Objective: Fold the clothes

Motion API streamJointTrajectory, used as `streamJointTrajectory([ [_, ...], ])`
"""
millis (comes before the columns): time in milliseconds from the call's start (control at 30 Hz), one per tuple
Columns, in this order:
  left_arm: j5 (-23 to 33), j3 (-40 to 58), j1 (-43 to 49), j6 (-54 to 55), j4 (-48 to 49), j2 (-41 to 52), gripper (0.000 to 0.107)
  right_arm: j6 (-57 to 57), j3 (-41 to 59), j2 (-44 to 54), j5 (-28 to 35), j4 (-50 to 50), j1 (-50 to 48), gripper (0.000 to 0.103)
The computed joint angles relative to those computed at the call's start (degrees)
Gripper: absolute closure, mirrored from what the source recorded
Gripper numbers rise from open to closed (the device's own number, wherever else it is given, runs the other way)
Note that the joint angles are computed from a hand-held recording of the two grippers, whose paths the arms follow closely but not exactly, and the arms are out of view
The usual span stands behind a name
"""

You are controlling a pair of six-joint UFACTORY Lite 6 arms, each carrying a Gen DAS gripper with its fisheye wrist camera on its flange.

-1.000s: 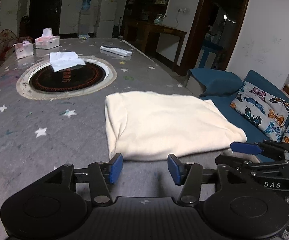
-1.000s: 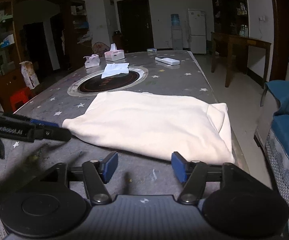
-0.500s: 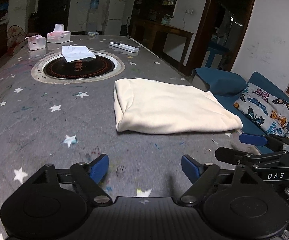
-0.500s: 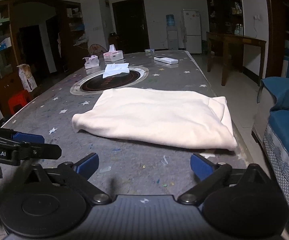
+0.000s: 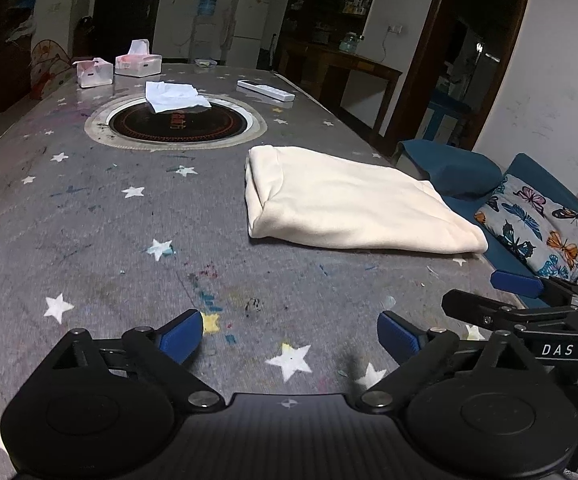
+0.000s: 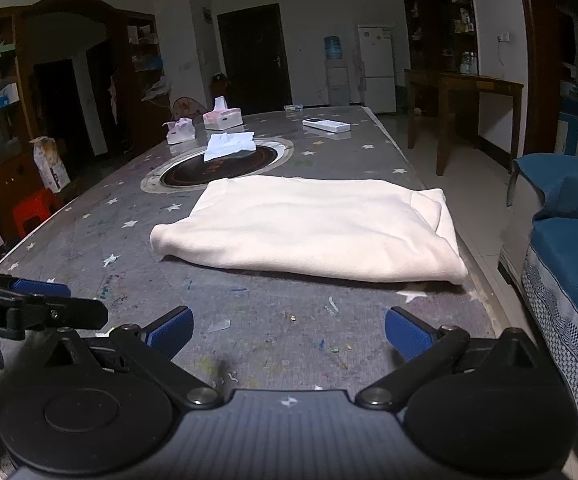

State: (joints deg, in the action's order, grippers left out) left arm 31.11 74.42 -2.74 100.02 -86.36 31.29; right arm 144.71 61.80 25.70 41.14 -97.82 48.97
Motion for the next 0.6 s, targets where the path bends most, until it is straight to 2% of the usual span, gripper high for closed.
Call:
streamJointTrajectory([
  [100, -0.21, -1.02, -0.2, 1.24, -1.15, -0.69, 0.004, 0.11, -0.48, -0.39, 0.56, 0.2, 0.35, 0.0],
  [600, -3.16, -5.62, -1.38, 5.34, -4.13, -4.1, 0.004, 1.24, -1.88, -0.89, 1.1, 2.2, 2.28, 0.0],
])
